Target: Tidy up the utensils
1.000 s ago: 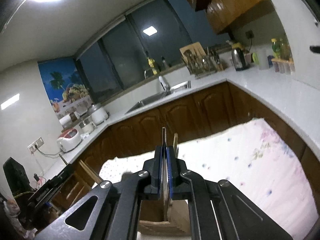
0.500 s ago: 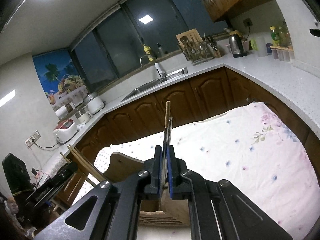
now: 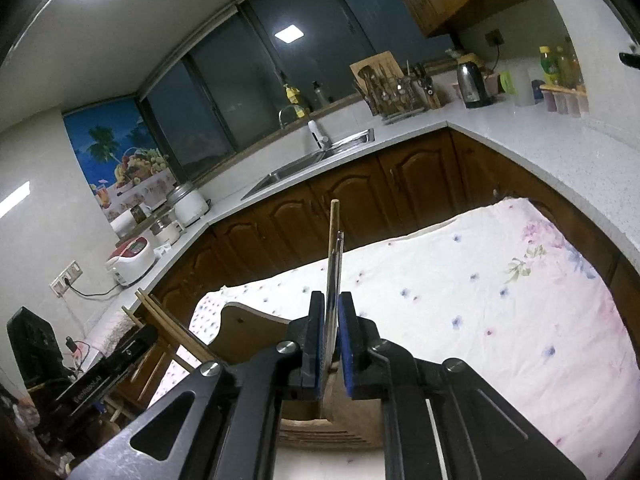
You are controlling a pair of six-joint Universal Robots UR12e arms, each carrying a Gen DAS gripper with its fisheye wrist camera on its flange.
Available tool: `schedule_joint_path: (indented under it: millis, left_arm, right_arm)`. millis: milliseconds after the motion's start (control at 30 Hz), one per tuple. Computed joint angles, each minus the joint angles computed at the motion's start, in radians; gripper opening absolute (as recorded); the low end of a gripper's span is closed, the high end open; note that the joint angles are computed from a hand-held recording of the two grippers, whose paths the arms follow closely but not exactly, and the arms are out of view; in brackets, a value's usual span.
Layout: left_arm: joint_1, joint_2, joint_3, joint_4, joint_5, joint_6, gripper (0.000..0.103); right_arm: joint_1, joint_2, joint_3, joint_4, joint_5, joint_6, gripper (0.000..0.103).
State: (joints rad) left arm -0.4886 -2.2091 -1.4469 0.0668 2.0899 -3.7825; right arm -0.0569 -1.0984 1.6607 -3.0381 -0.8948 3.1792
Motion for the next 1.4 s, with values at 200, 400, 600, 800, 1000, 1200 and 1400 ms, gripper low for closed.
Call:
schedule_joint_path:
  millis: [200,400,600,800,1000,1200,1400]
  left_arm:
    - [-0.006,0.014,-0.012,-0.012,0.022,-0.032,0.031]
    - [-0.026,0.029,-0.037,-0.014,0.069,-0.039,0.063]
    - [-0.053,0.051,-0.059,-0.064,0.139,-0.088,0.095]
    - [-0.081,0.068,-0.07,-0.08,0.196,-0.075,0.1]
    - [-0.115,0.093,-0.105,-0.067,0.24,-0.063,0.101]
    - [-0.156,0.117,-0.131,-0.088,0.302,-0.043,0.102]
    - [-0.189,0.141,-0.162,-0.107,0.331,-0.068,0.102]
  right_arm:
    - [-0.003,-0.002,0.006,0.01,0.007,0.015,0.026]
    - [-0.017,-0.017,0.038,-0.052,0.039,0.054,0.078]
    - [-0.024,-0.036,0.063,-0.057,0.059,0.033,0.097]
    - [-0.027,-0.071,0.104,-0.07,0.062,-0.022,0.102]
    - [-0.039,-0.115,0.162,-0.116,0.066,-0.047,0.102]
    - [-0.055,-0.162,0.219,-0.164,0.081,-0.068,0.102]
    - [-0.075,-0.209,0.276,-0.199,0.112,-0.084,0.103]
